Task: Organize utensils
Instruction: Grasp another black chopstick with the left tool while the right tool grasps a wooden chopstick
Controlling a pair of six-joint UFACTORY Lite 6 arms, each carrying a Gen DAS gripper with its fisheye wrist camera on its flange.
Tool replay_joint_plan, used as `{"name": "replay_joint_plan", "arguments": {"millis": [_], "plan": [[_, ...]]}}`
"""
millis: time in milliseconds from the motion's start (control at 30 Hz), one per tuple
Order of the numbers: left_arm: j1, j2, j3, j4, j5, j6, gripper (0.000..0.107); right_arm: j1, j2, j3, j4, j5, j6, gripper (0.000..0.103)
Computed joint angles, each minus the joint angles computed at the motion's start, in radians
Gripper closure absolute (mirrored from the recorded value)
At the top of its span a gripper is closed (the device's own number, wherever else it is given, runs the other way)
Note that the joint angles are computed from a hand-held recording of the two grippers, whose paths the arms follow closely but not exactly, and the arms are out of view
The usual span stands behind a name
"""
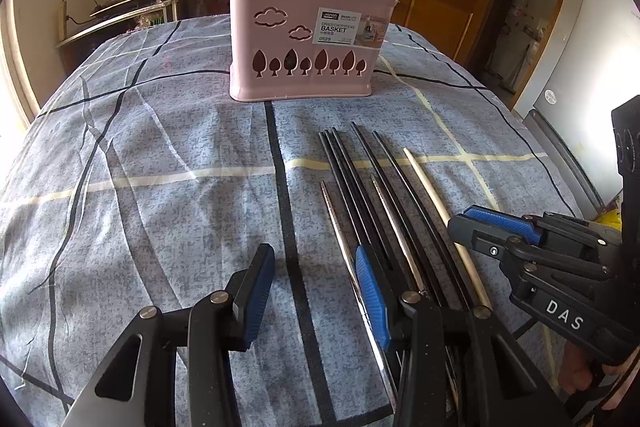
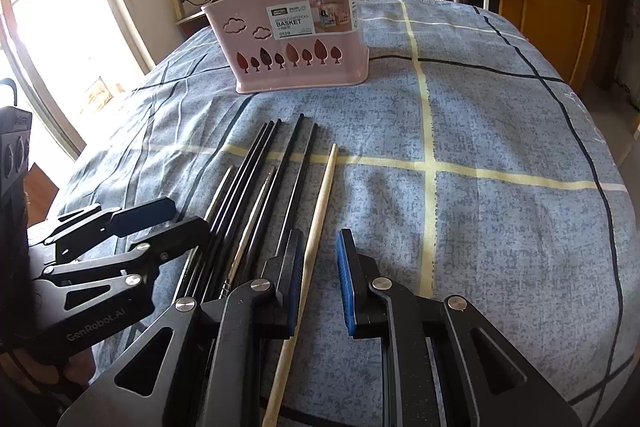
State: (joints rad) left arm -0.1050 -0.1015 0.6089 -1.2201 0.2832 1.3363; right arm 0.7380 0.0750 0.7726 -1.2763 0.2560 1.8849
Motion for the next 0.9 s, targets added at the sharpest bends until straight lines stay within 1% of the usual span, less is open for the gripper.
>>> {"name": "replay_joint_plan", "arguments": {"millis": [133, 233, 267, 333, 400, 467, 533, 633, 667, 767, 900], "plan": [[-0.030, -0.007, -0.014, -0.024, -0.048, 0.030, 0.064, -0.002, 0.010, 0.002, -0.024, -0.003, 0.022, 0.086], [-0.066, -0.011, -0.021, 0.008, -0.101, 0.013, 0.064, -0.004, 0.022, 0.016, 0.000, -0.001, -0.007, 0.086], [-0.074, -0.009, -0.018, 0.050, -0.117, -0.023, 0.066, -0.008, 0.028, 0.024, 0.016, 0.001, -0.026, 0.086], [-0.068, 0.000, -0.008, 0.084, -0.123, -0.047, 0.074, -0.013, 0.037, 0.035, 0.040, 0.003, -0.054, 0.086], [-0.035, 0.016, 0.013, 0.105, -0.099, -0.056, 0.087, -0.028, 0.049, 0.051, 0.074, -0.002, -0.096, 0.086], [0.005, 0.041, 0.042, 0.133, -0.072, -0.073, 0.093, -0.046, 0.062, 0.069, 0.117, -0.008, -0.146, 0.086], [0.045, 0.068, 0.072, 0.142, -0.035, -0.074, 0.094, -0.061, 0.079, 0.092, 0.167, -0.010, -0.206, 0.086], [0.096, 0.131, 0.148, 0.192, 0.050, -0.111, 0.094, -0.088, 0.113, 0.139, 0.278, -0.014, -0.335, 0.086], [0.114, 0.161, 0.184, 0.208, 0.088, -0.129, 0.094, -0.096, 0.127, 0.159, 0.322, -0.014, -0.386, 0.086], [0.147, 0.231, 0.264, 0.225, 0.160, -0.157, 0.094, -0.128, 0.178, 0.230, 0.500, -0.014, -0.588, 0.086], [0.151, 0.293, 0.336, 0.243, 0.192, -0.195, 0.094, -0.159, 0.228, 0.299, 0.647, -0.014, -0.748, 0.086]]}}
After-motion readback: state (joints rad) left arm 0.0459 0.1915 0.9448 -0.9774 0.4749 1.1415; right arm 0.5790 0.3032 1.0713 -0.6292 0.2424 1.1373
